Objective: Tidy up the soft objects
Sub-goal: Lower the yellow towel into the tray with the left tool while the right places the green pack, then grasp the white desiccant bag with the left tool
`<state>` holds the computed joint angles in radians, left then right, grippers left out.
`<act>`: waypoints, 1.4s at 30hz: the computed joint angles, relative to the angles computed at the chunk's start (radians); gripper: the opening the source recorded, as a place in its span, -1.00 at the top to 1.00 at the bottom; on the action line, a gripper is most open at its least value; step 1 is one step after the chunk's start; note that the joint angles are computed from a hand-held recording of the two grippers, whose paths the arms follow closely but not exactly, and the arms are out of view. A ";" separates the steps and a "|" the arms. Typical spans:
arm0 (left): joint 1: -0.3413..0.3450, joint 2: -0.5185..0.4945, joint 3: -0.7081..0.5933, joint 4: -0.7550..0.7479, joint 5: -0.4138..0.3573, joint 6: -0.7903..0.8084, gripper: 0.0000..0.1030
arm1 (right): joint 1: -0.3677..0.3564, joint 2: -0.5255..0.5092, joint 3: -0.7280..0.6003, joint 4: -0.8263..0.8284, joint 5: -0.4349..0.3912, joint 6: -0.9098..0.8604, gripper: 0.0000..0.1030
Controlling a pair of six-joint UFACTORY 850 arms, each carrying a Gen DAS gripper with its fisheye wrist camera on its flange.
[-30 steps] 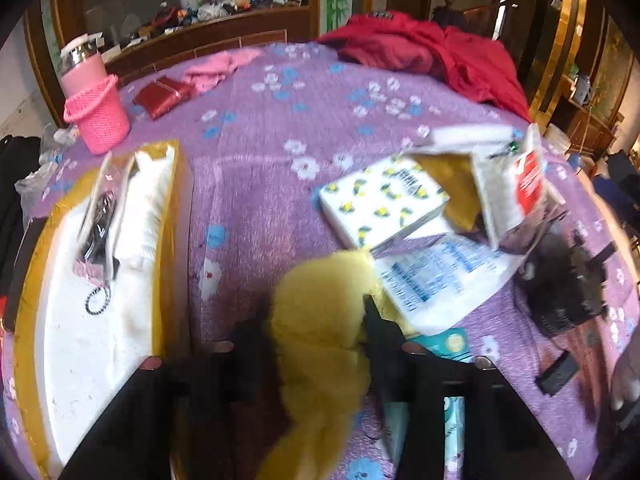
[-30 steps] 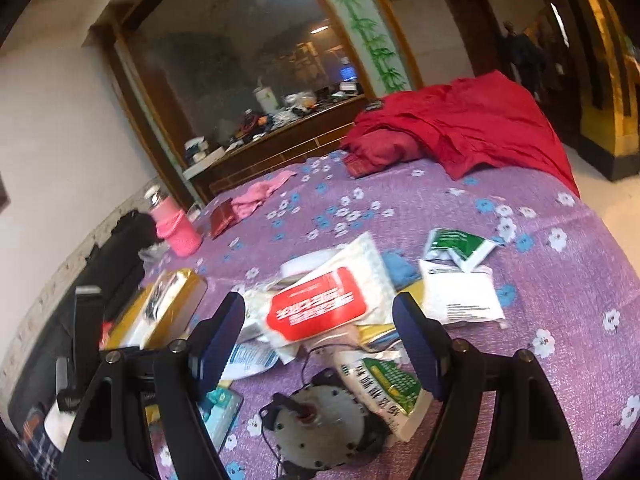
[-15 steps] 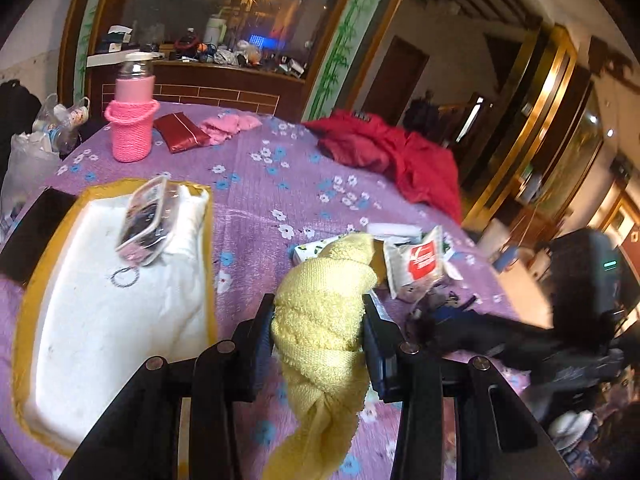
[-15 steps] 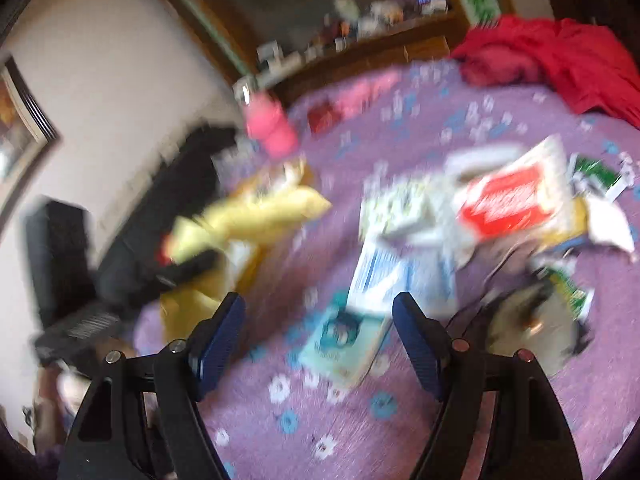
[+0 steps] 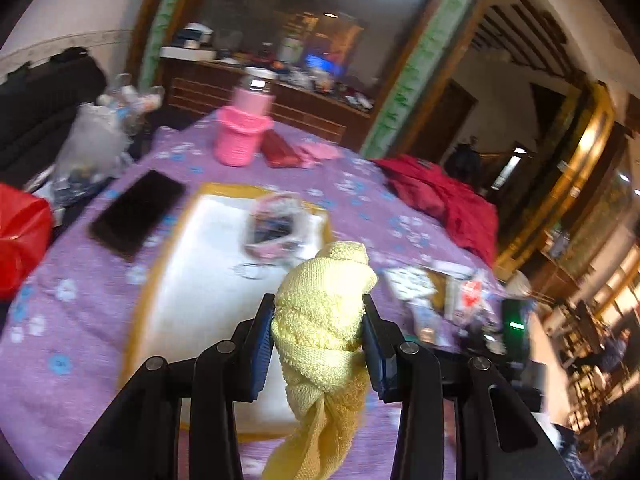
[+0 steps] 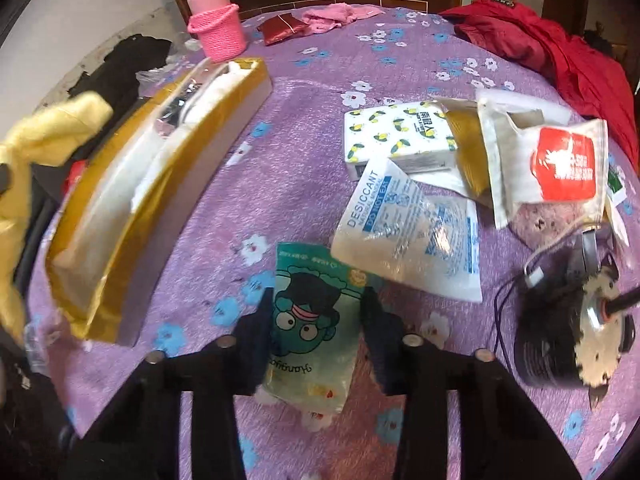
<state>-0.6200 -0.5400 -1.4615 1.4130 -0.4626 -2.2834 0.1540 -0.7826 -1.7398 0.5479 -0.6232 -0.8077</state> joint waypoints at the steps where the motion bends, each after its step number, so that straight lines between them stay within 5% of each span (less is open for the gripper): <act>1: 0.009 0.006 0.010 -0.029 -0.009 0.018 0.19 | -0.006 0.019 0.021 0.025 0.005 -0.028 0.26; 11: 0.105 -0.064 -0.069 -0.270 0.027 0.276 0.19 | -0.008 0.128 0.075 0.265 -0.057 -0.247 0.25; 15: 0.137 -0.142 -0.182 -0.371 -0.032 0.422 0.17 | 0.029 0.109 0.028 0.279 -0.100 -0.254 0.25; 22: 0.205 -0.206 -0.244 -0.501 0.054 0.481 -0.16 | 0.117 -0.007 -0.146 0.230 -0.186 -0.180 0.24; 25: 0.201 -0.143 -0.151 -0.347 0.104 0.287 -0.16 | 0.153 -0.060 -0.219 0.164 -0.182 -0.125 0.24; 28: 0.170 -0.058 -0.048 -0.102 0.051 0.045 -0.18 | 0.187 -0.124 -0.304 0.097 -0.171 -0.061 0.18; 32: 0.128 0.059 0.098 0.152 -0.024 -0.239 -0.30 | 0.216 -0.187 -0.373 0.002 -0.119 0.029 -0.12; 36: 0.091 0.115 0.154 0.206 -0.100 -0.278 -0.38 | 0.193 -0.206 -0.397 0.083 -0.174 0.008 -0.20; 42: 0.047 0.120 0.148 0.250 -0.108 -0.281 -0.40 | 0.105 -0.057 -0.195 0.308 -0.126 -0.202 -0.25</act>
<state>-0.5732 -0.4199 -1.3132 1.6635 -0.5703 -2.5641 0.2594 -0.8396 -1.9348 0.8557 -0.7488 -1.0099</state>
